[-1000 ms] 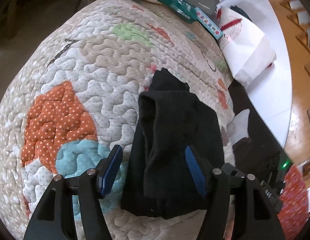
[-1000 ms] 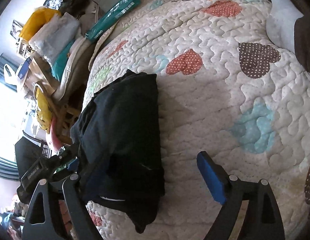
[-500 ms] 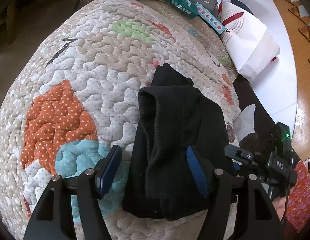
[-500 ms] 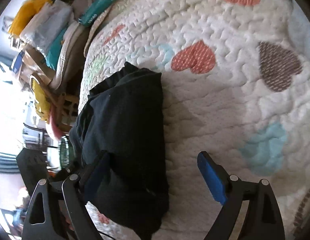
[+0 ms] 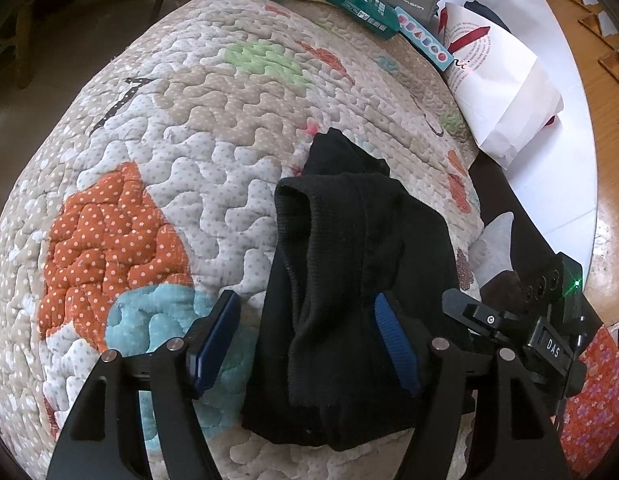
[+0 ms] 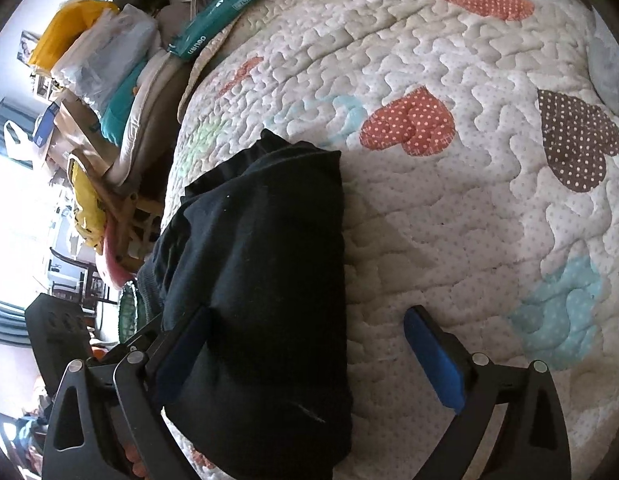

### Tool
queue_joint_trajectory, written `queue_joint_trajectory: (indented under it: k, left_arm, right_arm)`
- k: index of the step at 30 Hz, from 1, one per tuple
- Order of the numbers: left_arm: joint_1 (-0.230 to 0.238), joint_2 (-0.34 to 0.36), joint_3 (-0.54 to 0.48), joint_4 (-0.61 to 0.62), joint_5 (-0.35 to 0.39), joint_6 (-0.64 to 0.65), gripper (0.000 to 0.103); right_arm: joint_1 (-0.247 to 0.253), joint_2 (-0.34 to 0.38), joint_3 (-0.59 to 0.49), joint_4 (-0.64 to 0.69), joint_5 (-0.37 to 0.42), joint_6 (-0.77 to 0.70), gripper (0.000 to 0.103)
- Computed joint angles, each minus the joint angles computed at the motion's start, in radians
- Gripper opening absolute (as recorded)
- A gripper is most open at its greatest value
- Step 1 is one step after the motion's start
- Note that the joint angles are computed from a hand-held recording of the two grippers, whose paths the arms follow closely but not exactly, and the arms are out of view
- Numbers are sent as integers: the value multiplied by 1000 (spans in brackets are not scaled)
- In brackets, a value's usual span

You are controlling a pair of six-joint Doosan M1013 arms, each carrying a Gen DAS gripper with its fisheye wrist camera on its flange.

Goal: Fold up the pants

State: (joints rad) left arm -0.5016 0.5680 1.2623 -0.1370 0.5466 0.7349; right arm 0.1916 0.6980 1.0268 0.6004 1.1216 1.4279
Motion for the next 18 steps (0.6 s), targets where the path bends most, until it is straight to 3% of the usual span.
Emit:
queue_joint_trajectory:
  k: [5, 7, 9, 10, 11, 13, 15, 18]
  left_arm:
    - [-4, 4, -5, 1, 1, 12, 74]
    - [-1, 7, -9, -65, -2, 80, 73]
    - [3, 9, -8, -145, -6, 147, 47]
    - [1, 7, -8, -127, -3, 132, 44]
    - [-3, 6, -9, -84, 2, 103, 40]
    - [-7, 3, -7, -55, 0, 72, 37]
    - [-10, 3, -14, -35, 1, 59, 36]
    - [-16, 19, -53, -4, 16, 61, 35]
  right_arm:
    - [12, 9, -19, -18, 1, 8, 101]
    - [18, 15, -29, -25, 5, 16, 101]
    - [25, 18, -35, -30, 7, 8, 99]
    - [28, 20, -38, -28, 14, -9, 97]
    - [31, 22, -42, -18, 25, -30, 81]
    - [43, 14, -41, -66, 14, -44, 74]
    - [48, 6, -42, -92, 8, -70, 61]
    - [45, 3, -51, -96, 0, -86, 55]
